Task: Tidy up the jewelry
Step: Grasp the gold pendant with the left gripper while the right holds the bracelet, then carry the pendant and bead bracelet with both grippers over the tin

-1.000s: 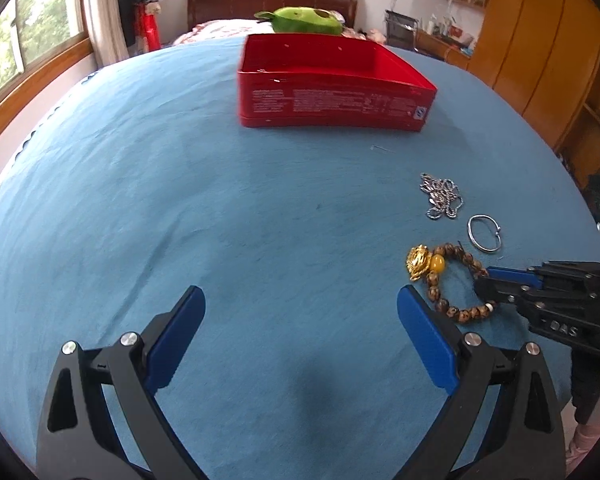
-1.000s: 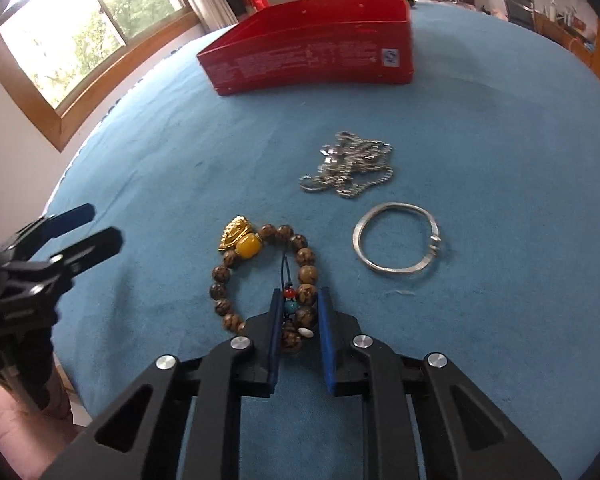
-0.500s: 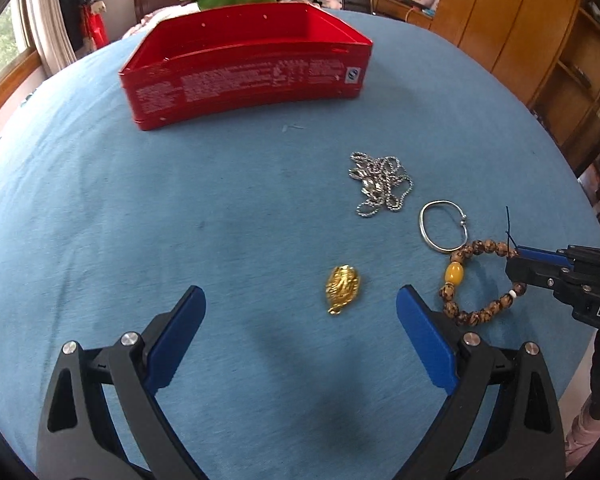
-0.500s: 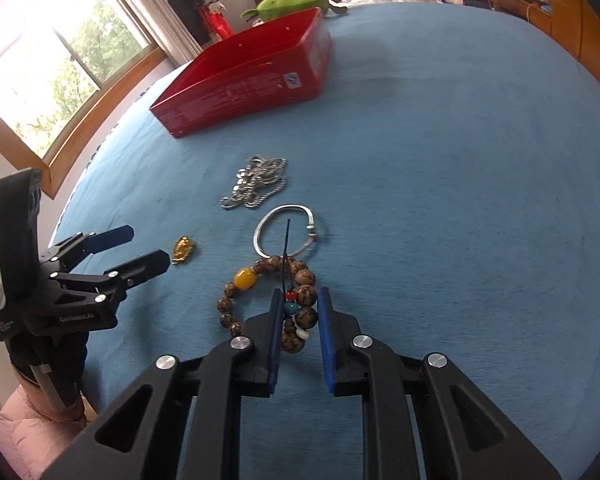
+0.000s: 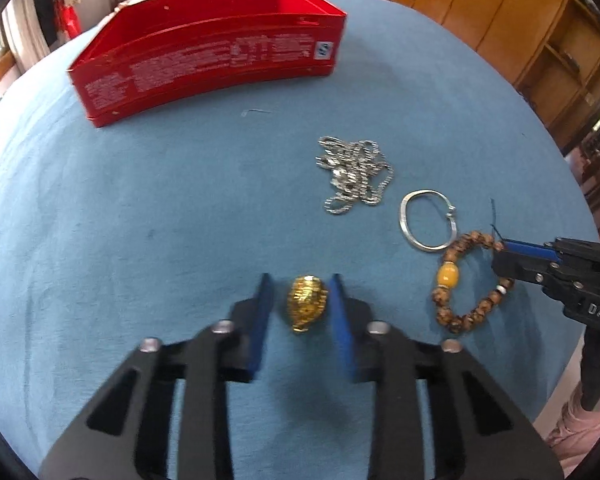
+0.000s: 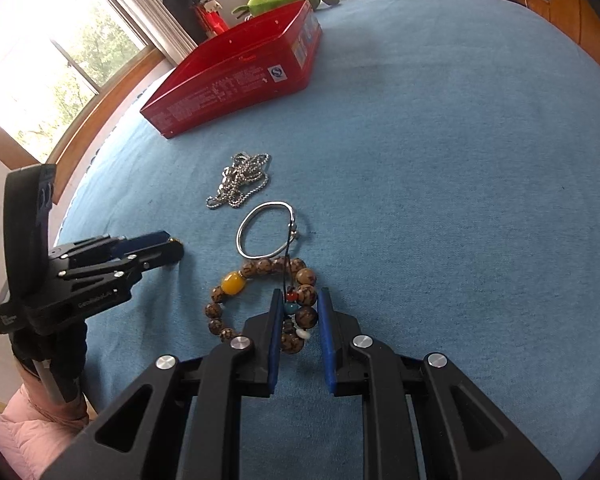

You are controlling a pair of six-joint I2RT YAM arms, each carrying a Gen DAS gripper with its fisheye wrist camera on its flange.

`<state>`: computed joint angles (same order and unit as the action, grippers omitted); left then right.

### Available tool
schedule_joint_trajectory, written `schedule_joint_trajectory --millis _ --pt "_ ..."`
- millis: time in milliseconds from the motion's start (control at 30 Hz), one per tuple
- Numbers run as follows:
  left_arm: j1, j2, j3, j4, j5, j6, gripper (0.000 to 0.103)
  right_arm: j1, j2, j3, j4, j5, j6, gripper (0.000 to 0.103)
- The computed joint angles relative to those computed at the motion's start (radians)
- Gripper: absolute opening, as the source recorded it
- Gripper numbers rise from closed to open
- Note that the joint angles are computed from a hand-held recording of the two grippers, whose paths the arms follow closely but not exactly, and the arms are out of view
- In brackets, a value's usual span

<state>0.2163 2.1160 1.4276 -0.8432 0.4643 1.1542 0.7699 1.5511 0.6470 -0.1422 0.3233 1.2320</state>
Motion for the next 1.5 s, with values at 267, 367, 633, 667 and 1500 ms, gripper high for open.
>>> schedule_joint_trajectory --millis 267,367,633,667,1500 --pt "0.026 0.004 0.023 -0.037 0.031 0.002 0.019 -0.002 -0.011 0.006 -0.005 0.001 -0.009 0.017" --pt "0.059 -0.009 0.046 -0.066 0.071 0.020 0.019 0.003 -0.017 0.030 -0.023 0.004 -0.030 0.017" --pt "0.115 -0.017 0.130 -0.136 0.134 0.035 0.019 0.008 -0.019 0.146 -0.089 0.002 -0.120 0.017" --pt "0.117 -0.013 0.144 -0.142 0.135 0.033 0.019 0.010 -0.015 0.162 -0.096 0.003 -0.129 0.017" --pt "0.082 0.183 0.673 -0.292 0.218 -0.186 0.019 -0.190 0.047 0.484 -0.165 -0.053 -0.373 0.017"
